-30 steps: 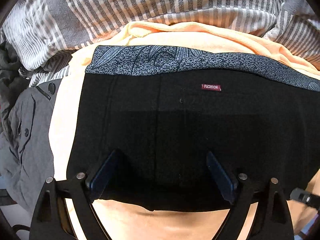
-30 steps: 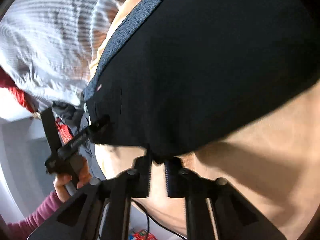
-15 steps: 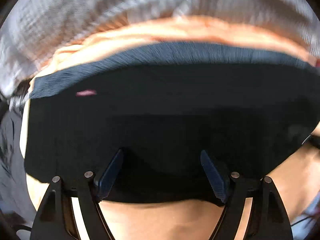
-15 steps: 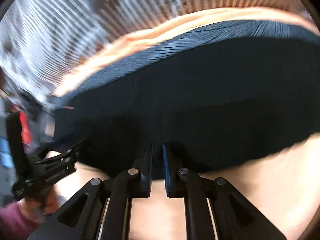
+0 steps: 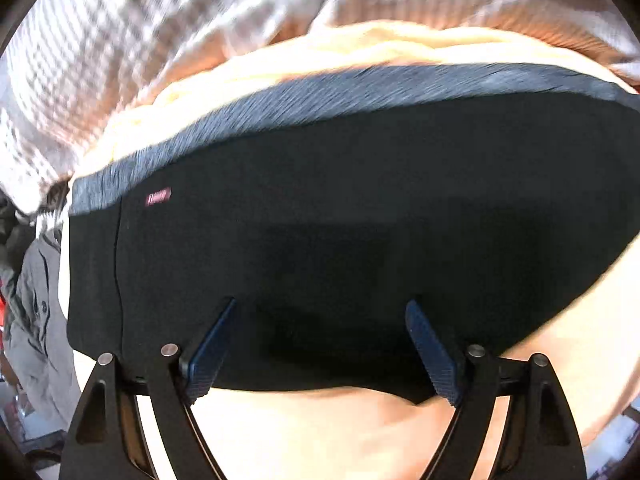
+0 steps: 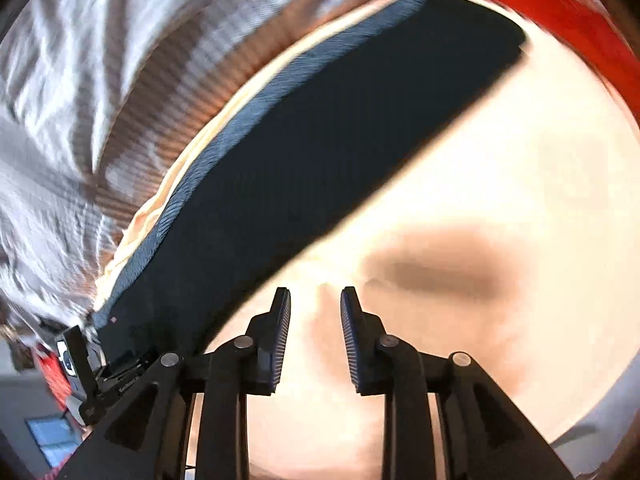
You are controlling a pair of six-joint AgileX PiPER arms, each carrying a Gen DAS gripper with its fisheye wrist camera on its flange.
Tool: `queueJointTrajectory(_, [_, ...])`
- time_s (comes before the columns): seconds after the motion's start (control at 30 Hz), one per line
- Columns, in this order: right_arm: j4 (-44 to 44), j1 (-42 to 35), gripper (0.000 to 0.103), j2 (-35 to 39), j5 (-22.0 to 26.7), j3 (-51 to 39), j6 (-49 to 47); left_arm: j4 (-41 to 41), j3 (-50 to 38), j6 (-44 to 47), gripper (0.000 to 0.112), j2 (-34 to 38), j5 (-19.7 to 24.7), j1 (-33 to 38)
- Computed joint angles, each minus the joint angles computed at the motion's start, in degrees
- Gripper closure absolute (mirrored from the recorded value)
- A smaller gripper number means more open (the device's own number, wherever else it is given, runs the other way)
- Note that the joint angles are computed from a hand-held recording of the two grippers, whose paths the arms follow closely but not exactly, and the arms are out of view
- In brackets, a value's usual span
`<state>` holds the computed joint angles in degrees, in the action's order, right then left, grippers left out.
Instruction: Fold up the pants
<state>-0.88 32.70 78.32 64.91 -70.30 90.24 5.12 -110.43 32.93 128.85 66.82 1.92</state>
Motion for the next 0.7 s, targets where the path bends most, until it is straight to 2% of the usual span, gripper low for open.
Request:
queueJointTrajectory(0.13, [1.10, -4.09, 0.075, -5.01, -1.59, 4.97, -2.41, -3.69, 3.25, -1.87, 0.027, -5.37, 0.89, -5.54])
queueJointTrajectory(0.23, [2.71, -10.83, 0.075, -4.08, -2.35, 3.27, -11.80, -5.61, 3.02, -7.55, 0.027, -5.83, 0.88, -11.98])
queueJointTrajectory(0.3, [4.16, -15.85, 0.075, -0.99, -3.93, 1.06, -20.54, -5.46, 1.20, -12.98, 0.027, -4.00, 0.75, -15.97])
queueJointTrajectory(0.43, [10.85, -24.26, 0.075, 10.58, -9.66, -6.21, -39.53, -3.87, -3.82, -23.48, 0.027, 1.45, 0.53, -21.85])
queueJointTrajectory(0.53, [16.02, -27.46, 0.075, 18.84, -11.28, -11.82, -51.22, -1.58, -4.29, -28.68, 0.027, 3.37, 0.58, -24.43])
queueJointTrajectory(0.6, [16.18, -28.94, 0.075, 23.08, -9.89, -14.87, -55.93, -0.23, -3.55, -30.95, 0.027, 3.68, 0.06, -25.31])
queueJointTrajectory(0.7, [11.07, -32.06, 0.080, 22.44, -10.13, -13.56, -55.61, -1.14, -2.76, -31.83, 0.026, 3.21, -0.29, -25.06])
